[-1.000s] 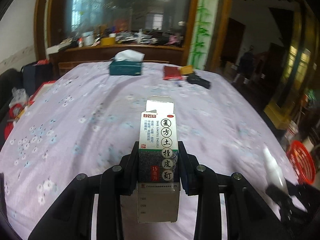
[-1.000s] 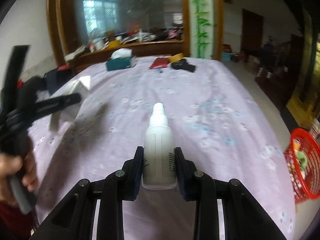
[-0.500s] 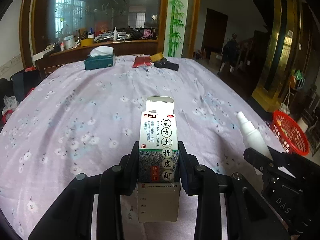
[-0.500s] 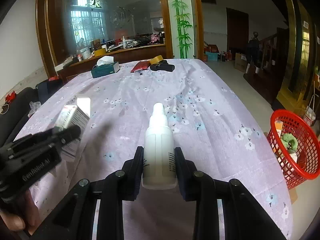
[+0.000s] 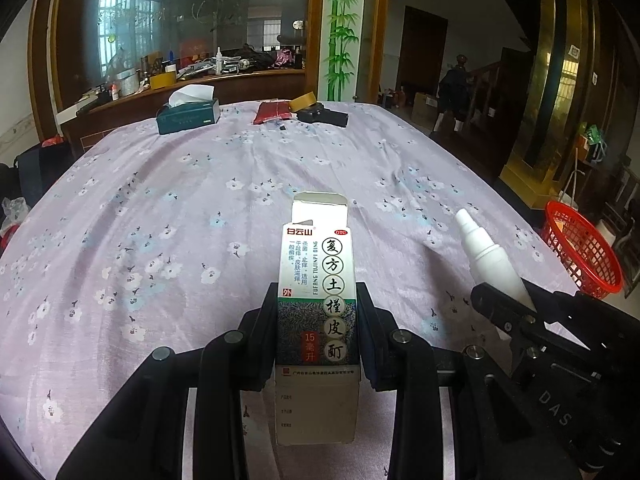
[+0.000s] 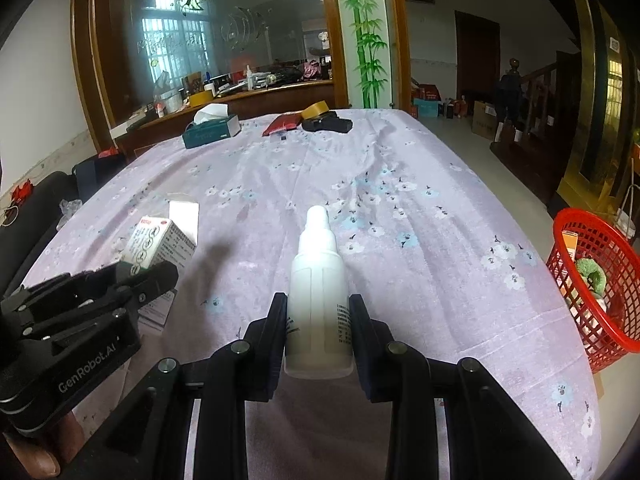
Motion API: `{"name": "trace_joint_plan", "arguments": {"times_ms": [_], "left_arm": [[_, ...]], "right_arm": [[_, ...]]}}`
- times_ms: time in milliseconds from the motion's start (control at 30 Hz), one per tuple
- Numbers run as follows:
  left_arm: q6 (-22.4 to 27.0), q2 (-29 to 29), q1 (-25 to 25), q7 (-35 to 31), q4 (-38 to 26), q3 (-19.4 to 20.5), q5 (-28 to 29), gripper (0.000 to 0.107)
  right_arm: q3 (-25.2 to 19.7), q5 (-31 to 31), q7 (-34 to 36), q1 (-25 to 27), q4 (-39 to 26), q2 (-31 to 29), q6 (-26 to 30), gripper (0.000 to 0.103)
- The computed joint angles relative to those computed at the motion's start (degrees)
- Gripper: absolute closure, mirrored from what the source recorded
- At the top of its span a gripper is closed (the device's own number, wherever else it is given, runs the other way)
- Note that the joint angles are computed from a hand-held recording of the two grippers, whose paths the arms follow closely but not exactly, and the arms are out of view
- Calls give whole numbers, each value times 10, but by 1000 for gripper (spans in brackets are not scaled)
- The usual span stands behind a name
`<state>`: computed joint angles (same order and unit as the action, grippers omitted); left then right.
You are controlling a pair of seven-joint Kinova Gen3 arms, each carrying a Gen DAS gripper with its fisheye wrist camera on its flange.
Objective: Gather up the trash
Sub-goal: 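Lift the white medicine box and dropper bottle off the table with both tools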
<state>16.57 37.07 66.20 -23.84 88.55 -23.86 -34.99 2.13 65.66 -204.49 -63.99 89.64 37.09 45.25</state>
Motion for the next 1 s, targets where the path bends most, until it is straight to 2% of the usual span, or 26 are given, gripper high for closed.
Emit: {"name": "trace_joint_plan", "arguments": {"times_ms": [200,667,1000], "left_arm": [[-1,-1,-3,0,1,3,1,75],[-9,-1,5,-3,7,-8,2,75],[-6,-4,7,-9,4,-6,4,75]], "right_arm": [[0,7,-12,2,7,-2,-9,70],[-4,-8,13,0,-12,6,16,70],[-5,-8,15,-6,-4,-9,26,70]]}}
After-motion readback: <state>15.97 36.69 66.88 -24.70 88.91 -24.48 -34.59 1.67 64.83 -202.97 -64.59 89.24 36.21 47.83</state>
